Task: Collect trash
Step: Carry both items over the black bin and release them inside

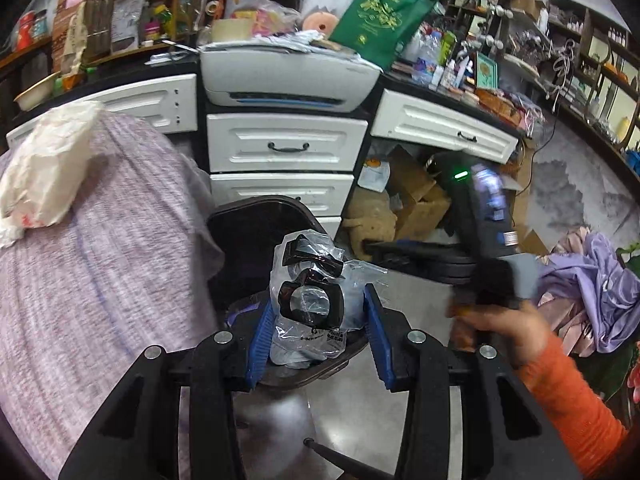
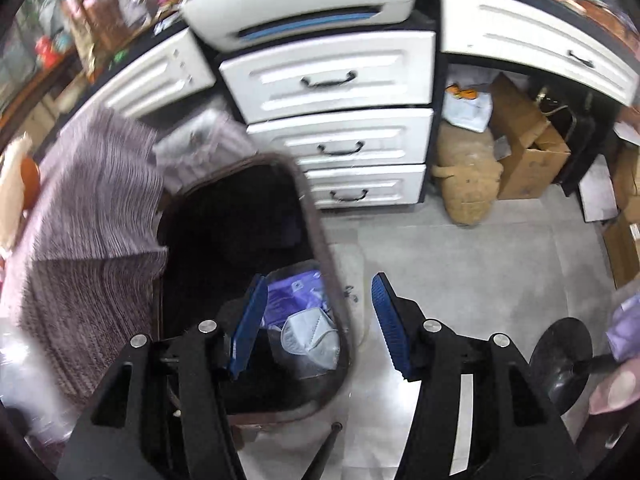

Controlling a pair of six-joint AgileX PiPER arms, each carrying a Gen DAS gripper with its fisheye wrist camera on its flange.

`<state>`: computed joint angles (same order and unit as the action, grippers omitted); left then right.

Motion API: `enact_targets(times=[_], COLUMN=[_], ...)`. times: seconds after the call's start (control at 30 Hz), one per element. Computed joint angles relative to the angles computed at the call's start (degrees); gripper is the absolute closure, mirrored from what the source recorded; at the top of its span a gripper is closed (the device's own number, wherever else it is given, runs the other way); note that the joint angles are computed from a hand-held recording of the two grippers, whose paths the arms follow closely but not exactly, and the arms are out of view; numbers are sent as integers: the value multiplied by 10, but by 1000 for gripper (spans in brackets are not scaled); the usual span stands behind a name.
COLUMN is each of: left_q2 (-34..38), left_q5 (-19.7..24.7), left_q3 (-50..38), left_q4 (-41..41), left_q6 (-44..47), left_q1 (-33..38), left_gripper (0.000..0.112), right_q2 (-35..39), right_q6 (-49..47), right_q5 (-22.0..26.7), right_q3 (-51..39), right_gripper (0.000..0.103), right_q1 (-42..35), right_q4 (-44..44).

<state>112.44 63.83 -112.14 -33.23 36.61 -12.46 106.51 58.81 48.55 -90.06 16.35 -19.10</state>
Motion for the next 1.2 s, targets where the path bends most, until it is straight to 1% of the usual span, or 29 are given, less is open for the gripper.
enact_targets(times=[0.13,0.27,0.4,0.43,0.7,0.73,0.8,0.83,0.87,0.9,0.93,0.97,1.07,1.2], left_q2=[19,40,63,71,112,118,122,117,109,101,94,89,76,38], left_q5=[-7,-6,-10,-5,-6,1,5,-3,-14,-24,-28,-29,-25,-38], left_q3=[-18,-41,-61,-72,-116,-125,-132,-123,-108,-95,-85,-79,-66,-26], left_q4=[25,49,80,85,130,131,133,133,127,117,107,101,74,34], left_q6=[-14,-31,-52,-56,-97,-97,-94,-88,-82,-75,-71,-71,-65,-46], left_q1=[-31,-55,-74,-75,-90,-91,-95,-96,-96,-94,-91,-89,-81,-68], left_gripper=[70,70,70,70,69,67,56,42,34,31,25,21,19,15], right_q2=[-50,-81,-93,-92,-89,-89,-90,-90,-91,-92,-94,-95,-97,-98], right_q6=[47,65,72,72,73,74,76,74,73,73,74,76,79,87], right_q5=[-10,-19,-24,-24,-28,-29,-27,-26,-26,-27,-27,-26,-29,-32], right_q3=[51,85,99,99,95,95,94,94,94,97,98,99,101,103], right_gripper=[48,48,48,48,48,48,48,48,48,48,48,48,48,48], right_q1=[3,-1,-5,-6,-7,-7,-6,-6,-7,-9,-10,-10,-12,-11], right_q4=[-32,-45,-50,-50,-48,-49,-51,-50,-49,-49,-51,-53,-51,-56])
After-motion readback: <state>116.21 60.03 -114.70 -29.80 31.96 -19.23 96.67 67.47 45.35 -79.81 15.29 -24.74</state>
